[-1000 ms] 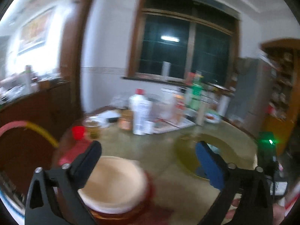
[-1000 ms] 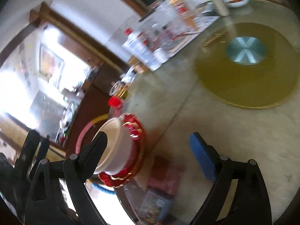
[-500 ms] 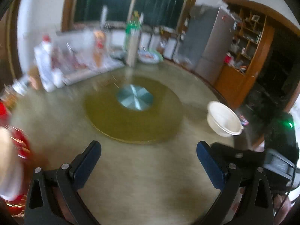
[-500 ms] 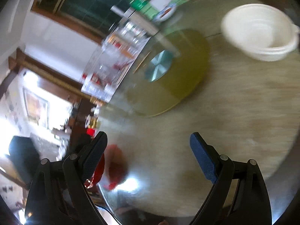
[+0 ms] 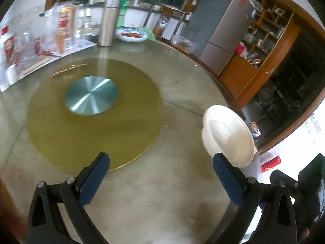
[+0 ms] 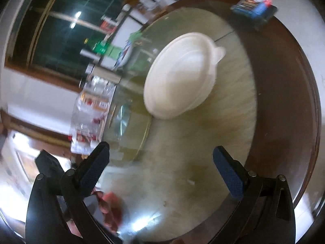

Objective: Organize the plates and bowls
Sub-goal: 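Move both tools to the second cream bowl at the table edge, then grasp the second cream bowl rim with both tools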

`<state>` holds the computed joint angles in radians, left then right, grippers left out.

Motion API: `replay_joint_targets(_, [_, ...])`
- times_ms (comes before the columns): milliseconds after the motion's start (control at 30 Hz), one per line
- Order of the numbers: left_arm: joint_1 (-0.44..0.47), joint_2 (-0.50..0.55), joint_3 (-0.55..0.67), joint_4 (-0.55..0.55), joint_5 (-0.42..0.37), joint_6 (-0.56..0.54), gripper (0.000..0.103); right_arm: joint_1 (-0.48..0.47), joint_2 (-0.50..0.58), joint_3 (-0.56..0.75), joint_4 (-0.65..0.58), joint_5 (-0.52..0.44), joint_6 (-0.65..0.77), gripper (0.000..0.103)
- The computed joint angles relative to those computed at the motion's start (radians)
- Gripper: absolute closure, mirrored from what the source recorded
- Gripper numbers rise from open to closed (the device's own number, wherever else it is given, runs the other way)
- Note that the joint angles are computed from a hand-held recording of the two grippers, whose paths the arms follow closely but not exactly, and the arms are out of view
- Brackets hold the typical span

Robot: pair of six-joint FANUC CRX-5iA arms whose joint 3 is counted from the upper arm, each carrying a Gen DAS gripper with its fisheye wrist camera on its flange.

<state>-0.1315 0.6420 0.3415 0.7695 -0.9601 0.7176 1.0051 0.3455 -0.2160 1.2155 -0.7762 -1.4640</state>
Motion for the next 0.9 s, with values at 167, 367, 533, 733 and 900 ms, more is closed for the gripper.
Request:
replay_joint_targets(167, [-0.049,0.040,0.057,-0.020,-0.004,0.045,0.001,-0.008,-0.025,-0.033,0.009,-0.051,-0.061,0.000])
replay_joint_targets(367, [-0.087,0.069,0.098,-0.033,-0.011,0.085,0.002,-0.040,-0.035,-0.049,0.004,-0.060,-0.087,0.008])
replay_joint_targets(533, [-0.115,0.075,0.108,-0.067,0.020,0.092,0.005,-0.062,-0.027,-0.029,-0.108,-0.029,0.003,0.038])
replay_joint_targets(733, [-0.143,0.080,0.141,-0.214,0.021,0.042,0.087,-0.043,0.009,0.046,-0.237,-0.093,0.155,0.093])
replay_joint_targets(900, [-0.109,0.018,0.042,-0.158,0.073,-0.022,0.088,-0.025,0.043,0.095,-0.209,-0.117,0.180,0.094])
